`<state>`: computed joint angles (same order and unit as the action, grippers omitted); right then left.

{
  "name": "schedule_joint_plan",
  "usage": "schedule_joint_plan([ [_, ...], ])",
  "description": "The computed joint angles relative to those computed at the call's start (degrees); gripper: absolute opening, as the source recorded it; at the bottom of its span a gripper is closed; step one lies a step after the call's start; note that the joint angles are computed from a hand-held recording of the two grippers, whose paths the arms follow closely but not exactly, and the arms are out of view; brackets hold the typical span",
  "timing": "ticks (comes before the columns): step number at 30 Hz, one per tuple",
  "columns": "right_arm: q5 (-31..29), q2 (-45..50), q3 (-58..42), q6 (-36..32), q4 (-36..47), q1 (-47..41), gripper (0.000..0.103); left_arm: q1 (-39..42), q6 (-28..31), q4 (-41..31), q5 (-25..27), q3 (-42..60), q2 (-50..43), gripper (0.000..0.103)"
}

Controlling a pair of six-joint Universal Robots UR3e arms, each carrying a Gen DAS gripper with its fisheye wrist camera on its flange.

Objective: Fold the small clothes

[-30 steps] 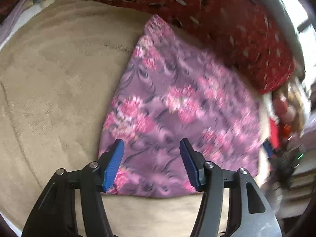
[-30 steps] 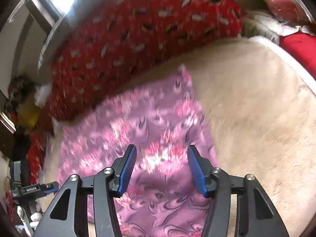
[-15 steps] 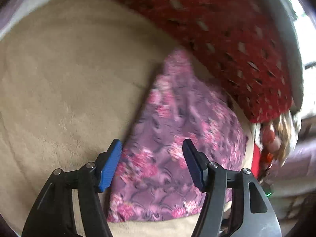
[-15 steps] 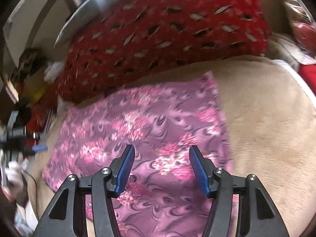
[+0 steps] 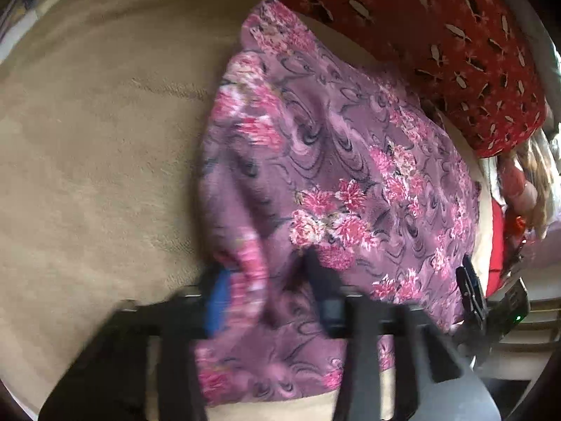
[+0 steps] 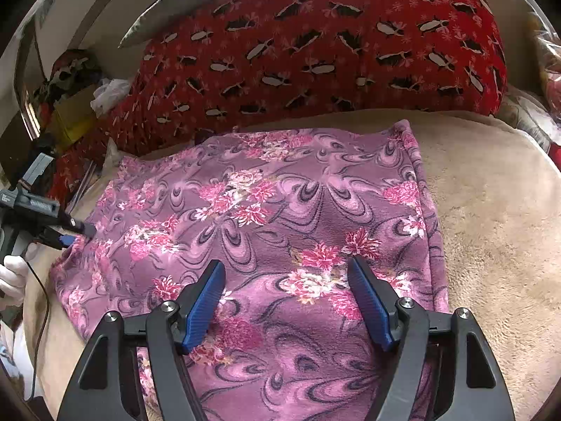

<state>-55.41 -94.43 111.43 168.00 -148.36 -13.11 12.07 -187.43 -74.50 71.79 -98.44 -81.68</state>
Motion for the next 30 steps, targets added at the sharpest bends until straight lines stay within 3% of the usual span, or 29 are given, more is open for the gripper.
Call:
schedule_joint_plan([
  [6, 2.0, -0.29, 0.77, -0.04, -0.34, -1.09, 0.075, -3.55, -2.39, -1.72, 1.96, 4.65, 0.81, 0.015],
  [12, 4.99, -0.47, 1.59, -0.39, -0.16, -2.78, 0.075, -5.12, -5.15, -3.12, -5.59, 8.75, 2.82, 0.013],
  [16, 7.23, -0.61, 2.14, -0.84, 0.14, -4.04, 0.075, -12.32, -11.92, 0.47, -6.8, 15.38, -3.91, 0.009],
  [22, 11.62, -0.88, 3.23, -1.37, 0.94, -6.52, 0.075, -21.65, -18.12, 3.25, -4.08, 25.31, -14.2, 0.009],
  [30, 18.28, -0.71, 4.73, -2.38, 2.57, -10.11, 0.075, -25.65, -24.23, 10.04, -6.82, 23.24, -24.93, 0.005],
])
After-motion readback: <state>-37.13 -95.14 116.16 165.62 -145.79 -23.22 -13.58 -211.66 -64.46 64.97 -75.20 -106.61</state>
